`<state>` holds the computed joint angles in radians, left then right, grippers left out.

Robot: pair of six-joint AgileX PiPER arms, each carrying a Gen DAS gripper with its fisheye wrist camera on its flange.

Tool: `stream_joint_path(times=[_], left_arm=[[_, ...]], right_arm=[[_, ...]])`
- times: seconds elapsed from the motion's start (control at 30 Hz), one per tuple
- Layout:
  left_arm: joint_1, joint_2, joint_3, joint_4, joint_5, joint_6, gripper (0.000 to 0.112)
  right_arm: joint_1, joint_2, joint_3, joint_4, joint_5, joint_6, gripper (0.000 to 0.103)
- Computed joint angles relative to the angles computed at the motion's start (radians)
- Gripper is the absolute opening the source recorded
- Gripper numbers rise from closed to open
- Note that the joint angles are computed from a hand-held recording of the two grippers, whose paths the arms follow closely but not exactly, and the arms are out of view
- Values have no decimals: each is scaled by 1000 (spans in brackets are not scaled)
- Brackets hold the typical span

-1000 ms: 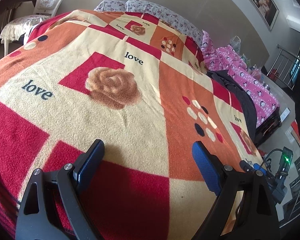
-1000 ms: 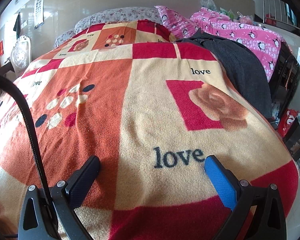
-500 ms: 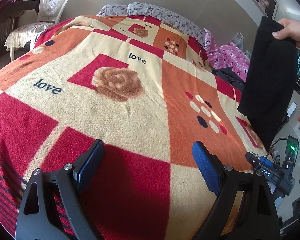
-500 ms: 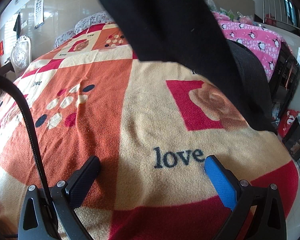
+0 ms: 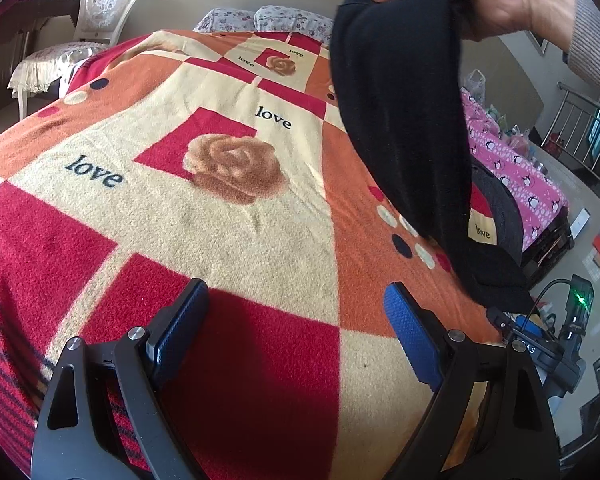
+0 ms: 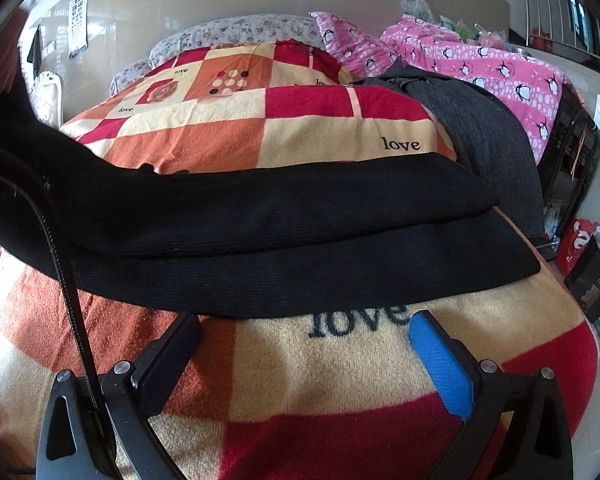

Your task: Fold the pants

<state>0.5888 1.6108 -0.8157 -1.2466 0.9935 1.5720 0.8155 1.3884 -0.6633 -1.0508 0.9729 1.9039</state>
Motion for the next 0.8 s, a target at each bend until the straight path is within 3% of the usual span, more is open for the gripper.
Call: stream_joint_path(times=[0.8], left_arm=[[-5, 9, -6, -10, 9, -7, 90]], right_arm=[[0, 0, 1, -1, 1, 2, 103]])
